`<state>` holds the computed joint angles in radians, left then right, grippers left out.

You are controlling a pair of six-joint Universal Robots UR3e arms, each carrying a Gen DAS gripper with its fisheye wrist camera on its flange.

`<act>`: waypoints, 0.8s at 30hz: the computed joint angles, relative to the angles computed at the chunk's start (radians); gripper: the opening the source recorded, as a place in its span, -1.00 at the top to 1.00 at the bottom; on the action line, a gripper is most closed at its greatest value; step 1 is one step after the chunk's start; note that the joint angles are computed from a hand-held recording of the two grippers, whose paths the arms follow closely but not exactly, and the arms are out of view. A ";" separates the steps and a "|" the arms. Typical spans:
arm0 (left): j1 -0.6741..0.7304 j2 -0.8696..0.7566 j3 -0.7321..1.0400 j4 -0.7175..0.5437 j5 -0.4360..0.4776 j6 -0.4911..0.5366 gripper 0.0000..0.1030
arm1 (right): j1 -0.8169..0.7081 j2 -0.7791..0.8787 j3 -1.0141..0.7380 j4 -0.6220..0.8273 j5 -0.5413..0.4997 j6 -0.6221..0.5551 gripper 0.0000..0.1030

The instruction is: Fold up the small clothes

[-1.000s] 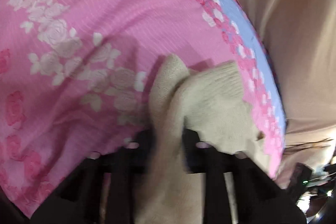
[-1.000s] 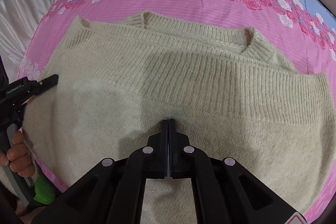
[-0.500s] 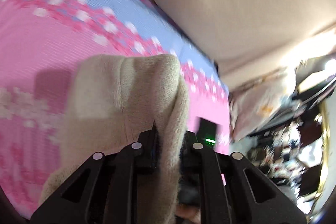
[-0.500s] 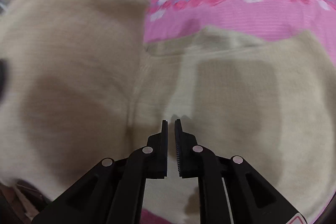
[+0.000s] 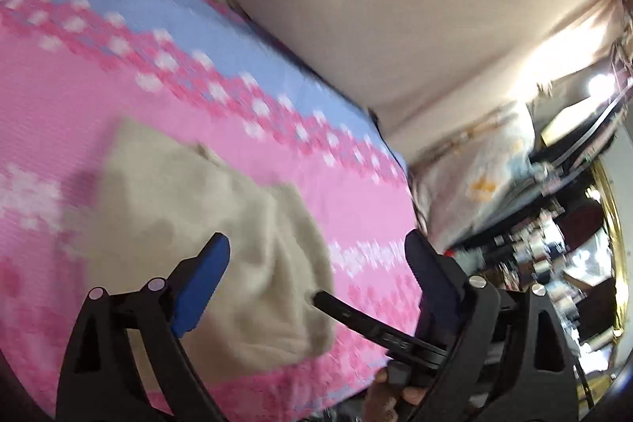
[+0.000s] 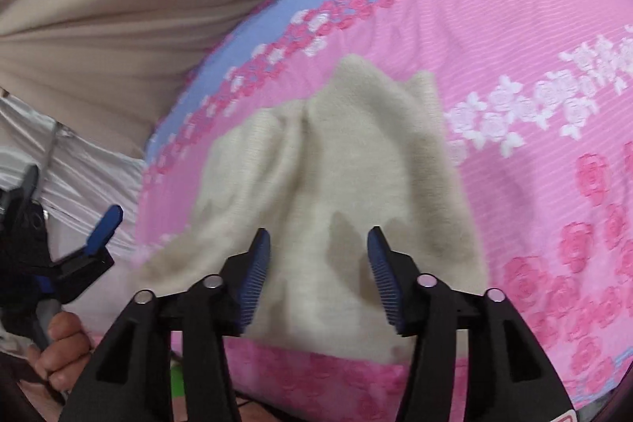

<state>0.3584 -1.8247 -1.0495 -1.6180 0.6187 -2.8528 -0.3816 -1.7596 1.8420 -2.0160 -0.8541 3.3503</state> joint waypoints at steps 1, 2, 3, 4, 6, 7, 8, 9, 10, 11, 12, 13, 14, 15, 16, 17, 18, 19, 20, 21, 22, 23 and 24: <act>0.039 0.004 0.012 0.002 0.021 -0.009 -0.71 | 0.002 0.028 -0.005 -0.028 0.047 0.036 -0.10; 0.068 0.002 0.021 0.005 0.036 -0.014 -0.71 | 0.013 0.060 -0.022 -0.048 0.074 0.070 -0.14; 0.097 0.002 0.022 0.011 0.045 -0.014 -0.71 | 0.036 0.105 -0.038 -0.089 0.097 0.123 -0.16; 0.133 0.015 0.005 0.028 0.063 -0.015 -0.71 | 0.078 0.150 -0.070 -0.121 0.092 0.180 -0.18; 0.184 0.043 -0.039 0.047 0.086 0.004 -0.71 | 0.148 0.248 -0.179 -0.091 0.020 0.205 -0.18; 0.204 0.054 -0.061 0.065 0.106 0.010 -0.73 | 0.192 0.303 -0.249 -0.052 -0.044 0.204 -0.18; 0.216 0.060 -0.076 0.079 0.130 0.011 -0.73 | 0.227 0.345 -0.303 -0.013 -0.094 0.204 -0.19; 0.227 0.068 -0.090 0.076 0.137 0.017 -0.73 | 0.254 0.386 -0.353 0.017 -0.127 0.209 -0.19; 0.243 0.075 -0.105 0.059 0.137 0.028 -0.73 | 0.274 0.406 -0.365 0.017 -0.143 0.220 -0.19; 0.252 0.081 -0.116 0.049 0.135 0.032 -0.74 | 0.286 0.422 -0.376 0.004 -0.142 0.228 -0.10; 0.261 0.083 -0.125 0.046 0.133 0.035 -0.74 | 0.291 0.437 -0.383 -0.015 -0.117 0.227 0.15; 0.261 0.082 -0.126 0.049 0.134 0.032 -0.74 | 0.294 0.453 -0.408 -0.012 -0.079 0.228 0.79; 0.263 0.084 -0.128 0.048 0.133 0.034 -0.73 | 0.291 0.450 -0.415 -0.022 -0.062 0.228 0.80; 0.259 0.085 -0.127 0.057 0.132 0.026 -0.73 | 0.283 0.437 -0.441 -0.033 -0.031 0.217 0.81; 0.258 0.083 -0.122 0.060 0.132 0.025 -0.73 | 0.273 0.415 -0.456 -0.039 -0.011 0.208 0.82; 0.245 0.076 -0.110 0.074 0.135 0.009 -0.74 | 0.250 0.386 -0.480 -0.018 0.009 0.191 0.83; 0.241 0.072 -0.102 0.077 0.134 0.007 -0.74 | 0.225 0.352 -0.486 0.006 0.023 0.169 0.83; 0.239 0.072 -0.093 0.071 0.128 0.013 -0.74 | 0.191 0.314 -0.507 0.056 0.013 0.131 0.83; 0.235 0.076 -0.095 0.071 0.127 0.017 -0.75 | 0.166 0.283 -0.523 0.103 -0.027 0.092 0.83; 0.225 0.076 -0.098 0.072 0.133 0.021 -0.75 | 0.143 0.248 -0.528 0.157 -0.087 0.037 0.82; 0.217 0.073 -0.100 0.068 0.140 0.027 -0.75 | 0.128 0.230 -0.517 0.203 -0.165 -0.038 0.78; 0.209 0.071 -0.106 0.066 0.147 0.028 -0.75 | 0.112 0.229 -0.484 0.234 -0.195 -0.104 0.62; 0.199 0.067 -0.116 0.061 0.155 0.029 -0.75 | 0.083 0.233 -0.413 0.257 -0.210 -0.163 0.53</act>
